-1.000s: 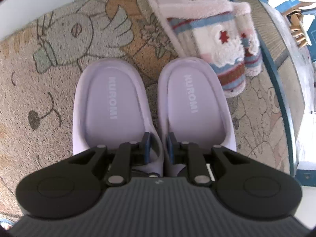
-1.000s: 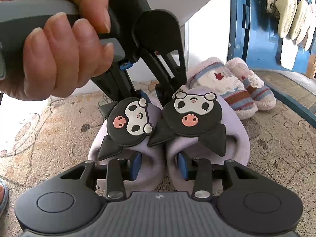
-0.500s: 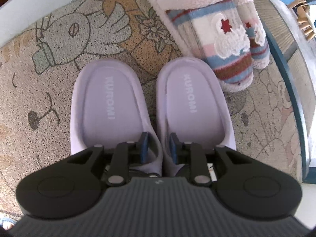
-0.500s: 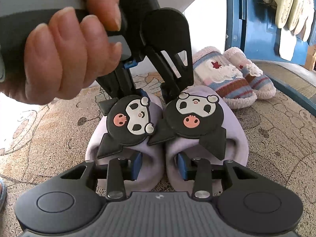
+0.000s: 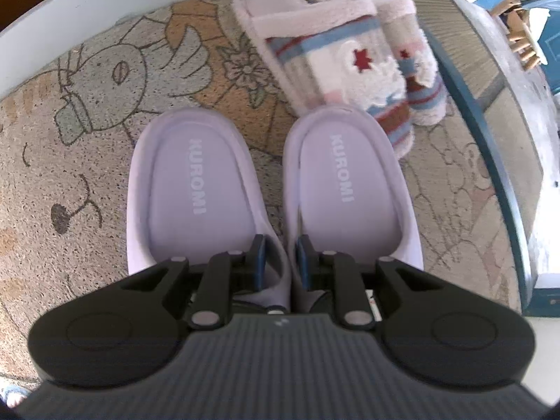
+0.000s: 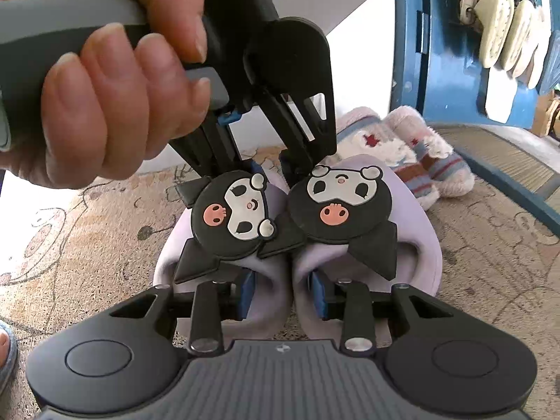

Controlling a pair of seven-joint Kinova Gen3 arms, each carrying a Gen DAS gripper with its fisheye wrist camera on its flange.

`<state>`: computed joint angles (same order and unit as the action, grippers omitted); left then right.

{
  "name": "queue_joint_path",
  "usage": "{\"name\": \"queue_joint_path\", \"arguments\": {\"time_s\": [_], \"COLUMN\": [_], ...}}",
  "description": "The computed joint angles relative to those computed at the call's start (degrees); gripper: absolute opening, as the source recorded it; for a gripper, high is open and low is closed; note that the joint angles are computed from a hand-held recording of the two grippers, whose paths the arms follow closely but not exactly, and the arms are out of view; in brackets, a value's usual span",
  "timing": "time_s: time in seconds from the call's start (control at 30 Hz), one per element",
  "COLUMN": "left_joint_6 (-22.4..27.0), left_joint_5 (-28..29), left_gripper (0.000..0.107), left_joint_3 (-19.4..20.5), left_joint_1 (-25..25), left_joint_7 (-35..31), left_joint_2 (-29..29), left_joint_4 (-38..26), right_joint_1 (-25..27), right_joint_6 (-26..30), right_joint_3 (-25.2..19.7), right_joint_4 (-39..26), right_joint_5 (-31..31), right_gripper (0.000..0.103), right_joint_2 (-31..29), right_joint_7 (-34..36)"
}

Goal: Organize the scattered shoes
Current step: 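Lift both lavender Kuromi slides off the mat, then carry both Kuromi slides toward the open cabinet compartment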

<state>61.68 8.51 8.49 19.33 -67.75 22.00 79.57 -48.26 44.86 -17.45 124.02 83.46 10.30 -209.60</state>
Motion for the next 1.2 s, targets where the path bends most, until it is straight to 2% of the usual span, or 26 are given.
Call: {"name": "queue_joint_path", "arguments": {"time_s": [0.33,0.57,0.93,1.2], "left_joint_6": [0.7,2.5,6.6,10.9], "left_joint_5": [0.4,-0.2,-1.5,-1.2], "left_gripper": [0.018,0.018,0.018,0.018], "left_joint_3": [1.4,2.0,2.5,2.4], "left_joint_1": [2.0,3.4,4.2,3.7], "left_joint_7": [-0.7,-1.1,-3.1,-5.6], "left_joint_2": [-4.1,-7.2,-11.0,-12.8], "left_joint_4": [-1.0,-4.2,-12.4,-23.1], "right_joint_1": [-3.0,-5.4,-7.6,-8.5], "right_joint_6": [8.7,17.5,29.7,37.2], "right_joint_3": [-2.0,-4.2,-6.8,-7.7], "right_joint_4": [-0.1,-1.7,-6.7,-14.0], "right_joint_5": [-5.3,-7.2,-5.0,-0.9], "right_gripper": [0.037,0.037,0.037,0.037], "right_joint_2": [-3.5,-6.2,-7.9,-9.1], "right_joint_7": [3.4,6.6,11.6,22.2]}}
